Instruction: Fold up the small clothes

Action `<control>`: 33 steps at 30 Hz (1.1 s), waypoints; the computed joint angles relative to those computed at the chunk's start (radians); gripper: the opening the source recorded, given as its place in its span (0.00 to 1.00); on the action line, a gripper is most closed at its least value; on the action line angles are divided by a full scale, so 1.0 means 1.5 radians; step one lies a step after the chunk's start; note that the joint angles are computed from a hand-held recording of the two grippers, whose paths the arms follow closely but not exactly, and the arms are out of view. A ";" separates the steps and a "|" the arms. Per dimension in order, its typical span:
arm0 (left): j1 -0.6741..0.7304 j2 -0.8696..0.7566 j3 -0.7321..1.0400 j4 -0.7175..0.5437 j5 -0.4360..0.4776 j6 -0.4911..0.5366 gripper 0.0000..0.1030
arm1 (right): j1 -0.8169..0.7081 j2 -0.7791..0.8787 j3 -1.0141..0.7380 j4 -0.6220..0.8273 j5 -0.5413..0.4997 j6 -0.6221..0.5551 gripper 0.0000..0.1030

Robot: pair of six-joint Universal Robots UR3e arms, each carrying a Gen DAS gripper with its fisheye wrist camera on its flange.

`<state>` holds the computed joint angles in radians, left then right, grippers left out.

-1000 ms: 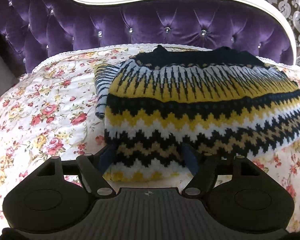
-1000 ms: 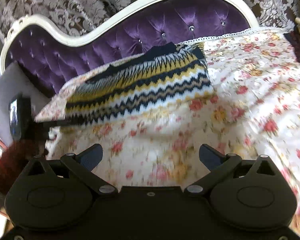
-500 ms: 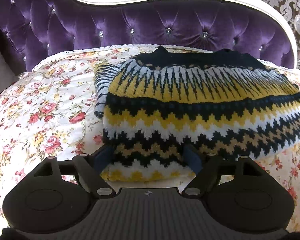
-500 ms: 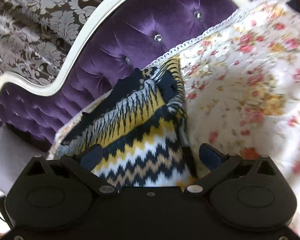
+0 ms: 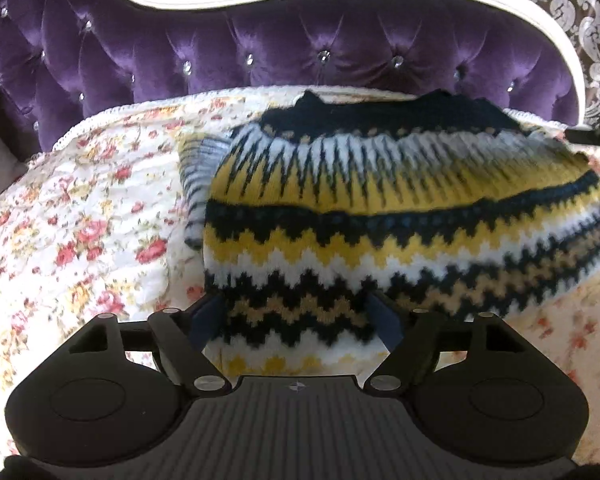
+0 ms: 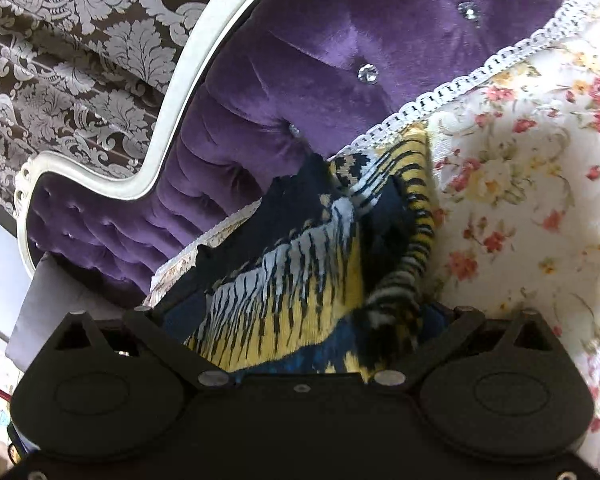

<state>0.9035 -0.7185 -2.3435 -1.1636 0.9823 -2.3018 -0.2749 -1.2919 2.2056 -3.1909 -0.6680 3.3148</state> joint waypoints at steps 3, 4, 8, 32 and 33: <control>-0.039 -0.019 0.030 0.041 -0.015 -0.058 0.74 | 0.007 -0.017 -0.004 0.039 -0.023 -0.041 0.73; -0.068 -0.045 0.041 0.080 -0.009 -0.091 0.74 | 0.006 -0.022 -0.007 0.059 -0.029 -0.051 0.54; -0.241 -0.221 0.108 0.277 0.074 -0.240 0.74 | -0.014 -0.014 0.017 0.043 -0.018 -0.051 0.35; -0.187 -0.350 0.095 0.380 0.018 -0.304 0.70 | 0.124 -0.123 -0.098 0.125 -0.132 0.017 0.31; -0.143 -0.312 0.079 0.343 -0.004 -0.271 0.70 | 0.146 -0.118 -0.124 0.135 -0.141 0.028 0.31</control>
<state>0.6890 -1.1862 -2.2246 -0.6497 0.9758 -2.7079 -0.0560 -1.4688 2.0197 -2.9891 -0.8790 3.3563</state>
